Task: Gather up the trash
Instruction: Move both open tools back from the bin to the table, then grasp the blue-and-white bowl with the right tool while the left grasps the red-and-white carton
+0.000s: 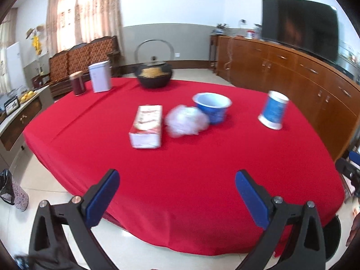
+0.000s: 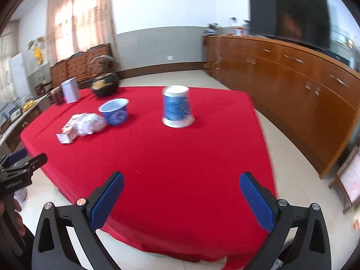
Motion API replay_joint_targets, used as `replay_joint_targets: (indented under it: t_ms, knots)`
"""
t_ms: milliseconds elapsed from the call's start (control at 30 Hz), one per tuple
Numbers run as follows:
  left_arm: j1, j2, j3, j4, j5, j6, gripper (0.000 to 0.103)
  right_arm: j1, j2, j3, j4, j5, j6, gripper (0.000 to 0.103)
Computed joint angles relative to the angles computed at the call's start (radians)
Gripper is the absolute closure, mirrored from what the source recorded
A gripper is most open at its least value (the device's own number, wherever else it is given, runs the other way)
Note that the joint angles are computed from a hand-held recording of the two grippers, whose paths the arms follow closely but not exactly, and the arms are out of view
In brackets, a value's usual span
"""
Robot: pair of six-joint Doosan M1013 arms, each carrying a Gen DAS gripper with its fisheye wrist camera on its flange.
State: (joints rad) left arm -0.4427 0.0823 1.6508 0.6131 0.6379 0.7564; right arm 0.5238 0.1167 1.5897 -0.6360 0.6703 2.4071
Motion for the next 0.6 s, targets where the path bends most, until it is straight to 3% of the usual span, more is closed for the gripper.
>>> replay_joint_targets:
  t_ms: [100, 267, 333, 500, 600]
  knots:
    - [0.032, 0.019, -0.018, 0.025, 0.001, -0.009, 0.0, 0.004, 0.056, -0.067, 0.069, -0.006, -0.103, 0.0]
    - [0.085, 0.051, -0.048, -0.103, -0.007, 0.088, 0.0, 0.01, 0.145, -0.176, 0.176, 0.011, -0.258, 0.0]
    - [0.085, 0.061, -0.053, -0.058, 0.006, 0.047, 0.0, 0.012, 0.177, -0.215, 0.201, 0.018, -0.302, 0.0]
    - [0.103, 0.094, -0.083, -0.086, 0.003, 0.094, 0.001, 0.009, 0.246, -0.307, 0.265, 0.055, -0.403, 0.0]
    - [0.113, 0.112, -0.103, -0.124, 0.0, 0.149, 0.008, 0.004, 0.288, -0.364, 0.302, 0.083, -0.454, 0.0]
